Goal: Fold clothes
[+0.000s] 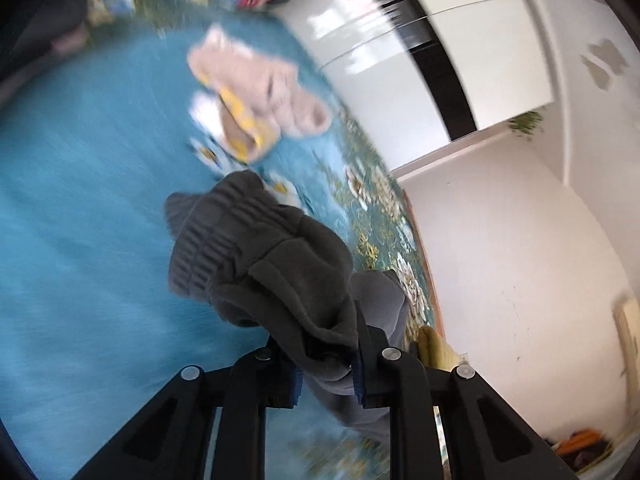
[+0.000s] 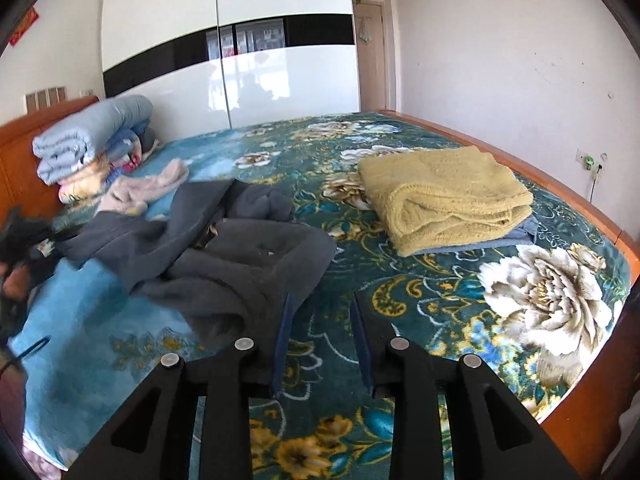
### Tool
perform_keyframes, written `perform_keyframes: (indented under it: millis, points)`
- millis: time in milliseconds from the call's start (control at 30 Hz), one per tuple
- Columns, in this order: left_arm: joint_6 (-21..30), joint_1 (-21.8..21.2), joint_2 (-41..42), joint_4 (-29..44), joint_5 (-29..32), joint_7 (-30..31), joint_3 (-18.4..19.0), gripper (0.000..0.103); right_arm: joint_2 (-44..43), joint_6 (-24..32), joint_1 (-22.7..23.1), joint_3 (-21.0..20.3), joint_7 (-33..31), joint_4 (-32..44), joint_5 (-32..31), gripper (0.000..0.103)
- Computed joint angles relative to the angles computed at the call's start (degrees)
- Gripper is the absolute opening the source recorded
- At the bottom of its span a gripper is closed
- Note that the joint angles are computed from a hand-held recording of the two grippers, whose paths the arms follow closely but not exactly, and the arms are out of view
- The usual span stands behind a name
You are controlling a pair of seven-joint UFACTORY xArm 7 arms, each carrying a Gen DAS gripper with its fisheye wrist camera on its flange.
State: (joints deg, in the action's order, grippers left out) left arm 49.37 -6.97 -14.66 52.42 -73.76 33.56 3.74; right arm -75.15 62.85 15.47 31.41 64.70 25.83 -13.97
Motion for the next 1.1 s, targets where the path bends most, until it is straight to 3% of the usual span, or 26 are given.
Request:
perform_keyframes:
  millis: [100,200,267,367,467,533,633,733,767,800,833,900,1000,1100]
  points:
    - [3.0,3.2,-4.2,-4.9,4.7,1.1,3.4,0.02,3.8,-8.9,-0.7,-3.3,0.4,-1.0,1.0,0.032]
    - [5.1,6.0,-6.5,-8.6,6.4,2.8,6.8,0.02,11.5,-22.1,-2.4,-7.6,-0.4,-0.9,2.1,0.039]
    - [6.3,7.4,-7.2,-9.7,7.7,4.2,8.2,0.02,19.6,-33.3,-3.5,-10.7,-1.7,0.3,3.5,0.044]
    - [7.2,8.2,-6.9,-10.0,9.4,5.9,8.4,0.02,32.6,-45.6,-3.7,-14.0,-4.6,4.1,5.9,0.046]
    - [7.9,8.1,-5.9,-9.9,8.2,7.2,8.3,0.02,47.1,-53.9,-2.5,-17.5,-8.1,10.6,9.1,0.05]
    - [9.1,8.7,-6.4,-10.0,8.2,7.8,8.6,0.02,55.9,-54.3,1.6,-22.0,-12.3,15.8,13.5,0.051]
    - [9.9,9.3,-6.4,-9.6,8.7,8.6,8.5,0.02,65.9,-45.8,-1.0,-21.8,-9.9,24.8,14.9,0.051]
    - [9.3,9.3,-5.6,-8.3,8.7,9.2,8.0,0.02,70.8,-45.2,-1.4,-23.3,-10.5,27.5,20.0,0.047]
    - [8.8,9.2,-5.1,-7.6,8.6,9.4,7.7,0.02,72.1,-48.0,-0.4,-24.6,-14.3,27.4,25.1,0.032]
    - [8.7,9.2,-4.9,-6.9,8.6,9.5,7.6,0.02,73.0,-49.7,0.0,-25.0,-18.1,27.7,29.9,0.01]
    - [8.0,8.9,-3.9,-5.4,8.2,9.7,7.2,0.02,73.4,-50.1,0.0,-25.2,-20.0,28.2,32.3,0.005]
    - [6.3,8.0,-0.7,-0.4,6.8,9.8,6.0,0.02,74.4,-48.6,-1.0,-25.3,-18.6,30.9,29.9,0.005]
    - [4.3,7.0,2.0,7.6,4.3,10.5,4.4,0.02,72.4,-48.0,-2.8,-25.3,-11.9,35.1,19.1,0.004]
    - [2.9,6.2,1.8,12.7,-0.8,14.3,4.0,0.02,65.7,-51.8,-6.2,-24.7,-6.7,36.6,10.1,0.004]
